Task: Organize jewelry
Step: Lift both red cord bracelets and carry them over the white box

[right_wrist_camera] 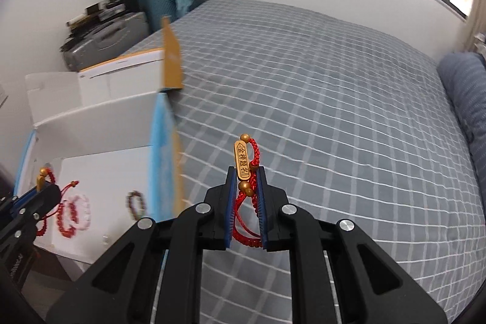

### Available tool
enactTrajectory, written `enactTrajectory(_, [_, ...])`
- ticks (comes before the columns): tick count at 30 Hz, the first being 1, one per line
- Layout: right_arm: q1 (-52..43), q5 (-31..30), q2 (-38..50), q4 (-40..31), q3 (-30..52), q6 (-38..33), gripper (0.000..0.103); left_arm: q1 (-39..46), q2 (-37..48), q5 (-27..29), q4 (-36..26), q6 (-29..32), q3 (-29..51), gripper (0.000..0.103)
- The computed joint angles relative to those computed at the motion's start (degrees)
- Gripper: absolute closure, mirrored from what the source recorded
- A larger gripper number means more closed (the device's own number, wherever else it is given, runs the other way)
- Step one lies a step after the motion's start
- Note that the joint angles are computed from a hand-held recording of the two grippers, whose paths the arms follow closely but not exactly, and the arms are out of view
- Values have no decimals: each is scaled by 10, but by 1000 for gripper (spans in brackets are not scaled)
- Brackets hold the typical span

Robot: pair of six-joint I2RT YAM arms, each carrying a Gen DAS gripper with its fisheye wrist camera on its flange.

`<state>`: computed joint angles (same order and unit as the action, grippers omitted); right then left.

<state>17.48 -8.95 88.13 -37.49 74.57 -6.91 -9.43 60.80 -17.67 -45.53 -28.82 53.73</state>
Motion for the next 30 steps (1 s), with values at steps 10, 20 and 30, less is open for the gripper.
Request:
enactTrajectory(10, [161, 60, 2, 7, 5, 56, 91, 192, -56, 69, -7, 90, -43, 90])
enactTrajectory(20, [243, 73, 74, 11, 40, 100, 91, 288, -47, 102, 15, 148, -75, 90])
enactTrajectory(30, [266, 89, 136, 0, 60, 107, 88, 342, 1, 129, 43, 182, -99, 90])
